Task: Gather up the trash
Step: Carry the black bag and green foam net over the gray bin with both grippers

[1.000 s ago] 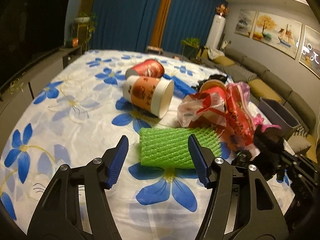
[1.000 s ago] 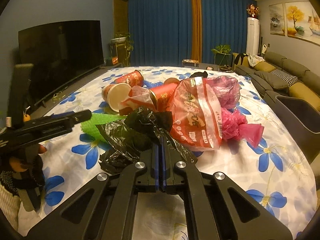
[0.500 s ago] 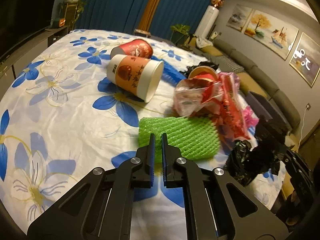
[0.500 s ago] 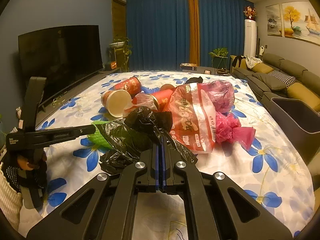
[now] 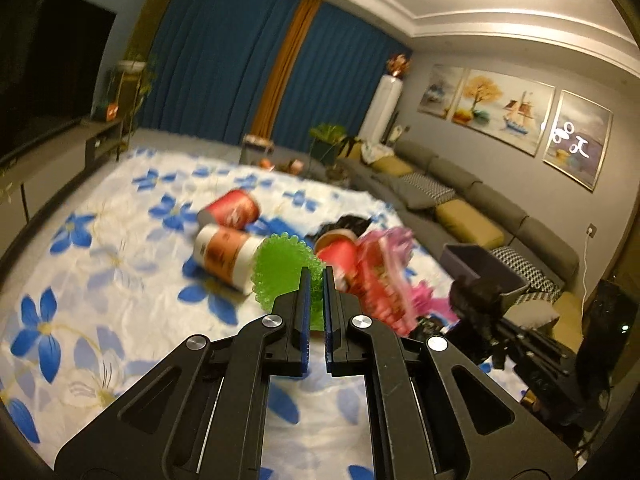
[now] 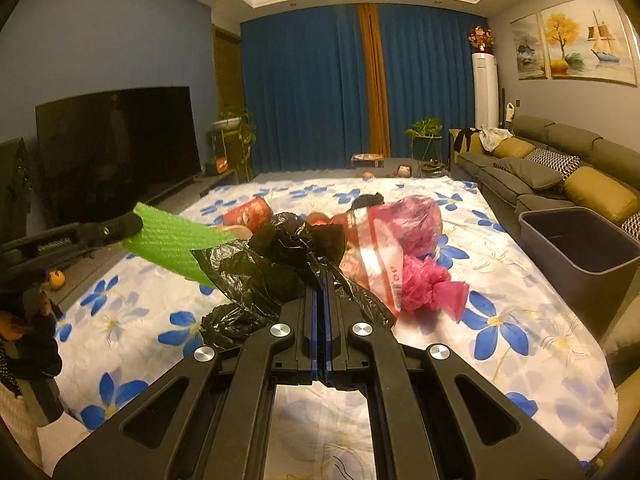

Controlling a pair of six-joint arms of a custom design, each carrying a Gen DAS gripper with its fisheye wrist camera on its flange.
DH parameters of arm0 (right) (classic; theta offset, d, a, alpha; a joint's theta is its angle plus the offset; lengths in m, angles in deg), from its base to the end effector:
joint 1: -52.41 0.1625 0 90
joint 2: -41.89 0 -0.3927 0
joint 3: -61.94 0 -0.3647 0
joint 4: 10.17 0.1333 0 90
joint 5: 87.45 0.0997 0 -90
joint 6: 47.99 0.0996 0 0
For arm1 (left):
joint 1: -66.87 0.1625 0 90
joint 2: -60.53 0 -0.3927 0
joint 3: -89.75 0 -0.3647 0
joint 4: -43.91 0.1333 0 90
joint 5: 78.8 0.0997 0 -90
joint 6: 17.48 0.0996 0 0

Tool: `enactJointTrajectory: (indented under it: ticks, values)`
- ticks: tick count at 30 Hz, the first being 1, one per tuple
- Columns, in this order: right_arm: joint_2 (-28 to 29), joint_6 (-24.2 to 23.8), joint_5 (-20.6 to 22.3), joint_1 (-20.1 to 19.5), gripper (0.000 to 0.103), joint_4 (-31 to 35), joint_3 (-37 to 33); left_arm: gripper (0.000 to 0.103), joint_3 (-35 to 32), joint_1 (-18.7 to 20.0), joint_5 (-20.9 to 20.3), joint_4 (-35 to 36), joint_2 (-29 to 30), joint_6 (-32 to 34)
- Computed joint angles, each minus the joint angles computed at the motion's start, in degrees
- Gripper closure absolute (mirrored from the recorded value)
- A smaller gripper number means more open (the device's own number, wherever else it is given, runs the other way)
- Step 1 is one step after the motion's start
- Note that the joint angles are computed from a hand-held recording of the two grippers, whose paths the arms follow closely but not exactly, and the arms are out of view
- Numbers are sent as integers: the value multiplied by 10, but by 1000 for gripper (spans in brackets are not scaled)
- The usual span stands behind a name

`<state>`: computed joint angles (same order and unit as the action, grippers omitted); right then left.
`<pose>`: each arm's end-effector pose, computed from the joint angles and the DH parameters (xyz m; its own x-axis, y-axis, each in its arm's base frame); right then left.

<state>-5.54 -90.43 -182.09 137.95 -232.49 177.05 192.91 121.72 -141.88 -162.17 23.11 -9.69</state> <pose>0.0831 -0.5447 0.1619 -0.7516 -0.1772 0.6354 -0.6422 0.4166 -0.6435 -0.1960 -0.5882 0.0887 -0.8713 0.2970 -0.3906 0.4901 0.4861 -0.7236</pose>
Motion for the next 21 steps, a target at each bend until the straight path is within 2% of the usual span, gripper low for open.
enactJointTrajectory:
  ticks: [4, 12, 21]
  values:
    - [-12, 3, 10, -2, 100, -23, 10, 99, -3, -17, -6, -15, 1, 15]
    - [-41, 20, 19, -18, 100, -63, 11, 99, -61, -41, -24, 16, 35, 41]
    - [-71, 36, 8, -46, 100, -105, -18, 99, -207, -61, -60, 100, 125, 63]
